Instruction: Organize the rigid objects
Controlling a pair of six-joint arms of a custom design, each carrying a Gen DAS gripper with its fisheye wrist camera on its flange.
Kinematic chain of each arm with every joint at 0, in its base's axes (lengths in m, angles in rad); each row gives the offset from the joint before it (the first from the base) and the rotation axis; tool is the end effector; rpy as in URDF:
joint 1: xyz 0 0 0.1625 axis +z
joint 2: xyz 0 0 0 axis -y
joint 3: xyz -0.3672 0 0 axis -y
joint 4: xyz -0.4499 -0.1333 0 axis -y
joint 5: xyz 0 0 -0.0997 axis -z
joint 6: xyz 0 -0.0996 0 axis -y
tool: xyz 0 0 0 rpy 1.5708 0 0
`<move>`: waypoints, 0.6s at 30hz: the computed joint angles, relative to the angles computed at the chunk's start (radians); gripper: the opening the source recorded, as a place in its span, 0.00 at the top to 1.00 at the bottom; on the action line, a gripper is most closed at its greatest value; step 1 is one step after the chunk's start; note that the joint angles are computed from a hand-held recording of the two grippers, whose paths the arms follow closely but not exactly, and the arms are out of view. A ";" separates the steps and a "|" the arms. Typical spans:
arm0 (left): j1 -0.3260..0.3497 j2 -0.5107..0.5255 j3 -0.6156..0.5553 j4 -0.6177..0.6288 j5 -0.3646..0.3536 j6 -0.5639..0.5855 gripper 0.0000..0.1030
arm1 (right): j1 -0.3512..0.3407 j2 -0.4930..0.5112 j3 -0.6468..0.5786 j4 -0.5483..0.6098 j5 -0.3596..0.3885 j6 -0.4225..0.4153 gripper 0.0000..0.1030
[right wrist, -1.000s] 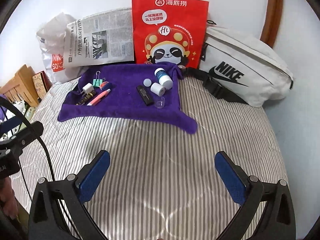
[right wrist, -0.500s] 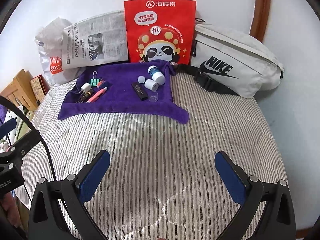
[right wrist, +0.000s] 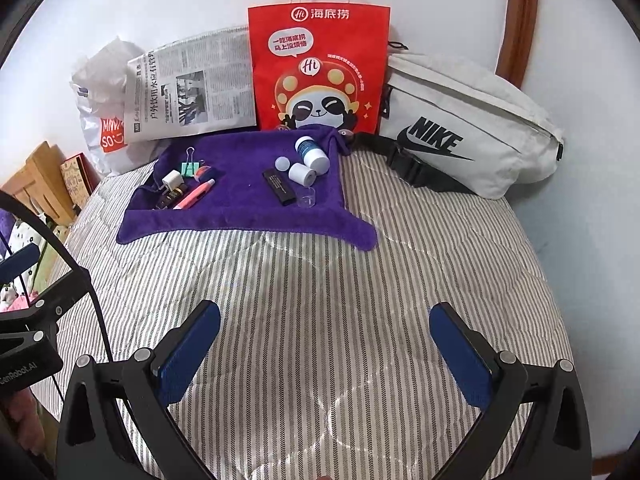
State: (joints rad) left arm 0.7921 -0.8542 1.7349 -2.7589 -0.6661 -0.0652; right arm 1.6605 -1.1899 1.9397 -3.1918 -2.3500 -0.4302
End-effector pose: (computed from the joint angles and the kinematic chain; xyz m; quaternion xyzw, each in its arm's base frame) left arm -0.2998 -0.6051 0.0639 0.2477 0.8562 -0.3025 0.3376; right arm 0.1154 -0.5762 0.2274 0.0607 -0.8517 0.3264 0.4055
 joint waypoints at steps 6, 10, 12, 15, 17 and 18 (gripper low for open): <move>0.002 -0.003 0.002 0.006 -0.004 -0.010 0.01 | 0.001 -0.004 0.004 0.000 0.004 0.000 0.00; 0.004 -0.006 0.001 0.011 -0.012 -0.013 0.01 | 0.000 -0.004 0.005 0.006 0.005 -0.004 0.00; 0.005 -0.008 0.001 0.016 -0.018 -0.017 0.01 | 0.000 -0.003 0.004 0.009 0.007 -0.005 0.00; 0.004 -0.007 0.001 0.017 -0.016 -0.017 0.01 | 0.000 -0.003 0.004 0.012 0.008 -0.007 0.00; 0.003 -0.007 0.000 0.019 -0.017 -0.023 0.01 | 0.000 -0.003 0.004 0.011 0.009 -0.007 0.00; 0.003 -0.007 -0.001 0.022 -0.018 -0.024 0.01 | 0.000 -0.003 0.004 0.013 0.008 -0.007 0.00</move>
State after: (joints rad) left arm 0.7953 -0.8613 1.7341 -2.7365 -0.6843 -0.0897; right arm 1.6604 -1.1924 1.9434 -3.1793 -2.3418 -0.4373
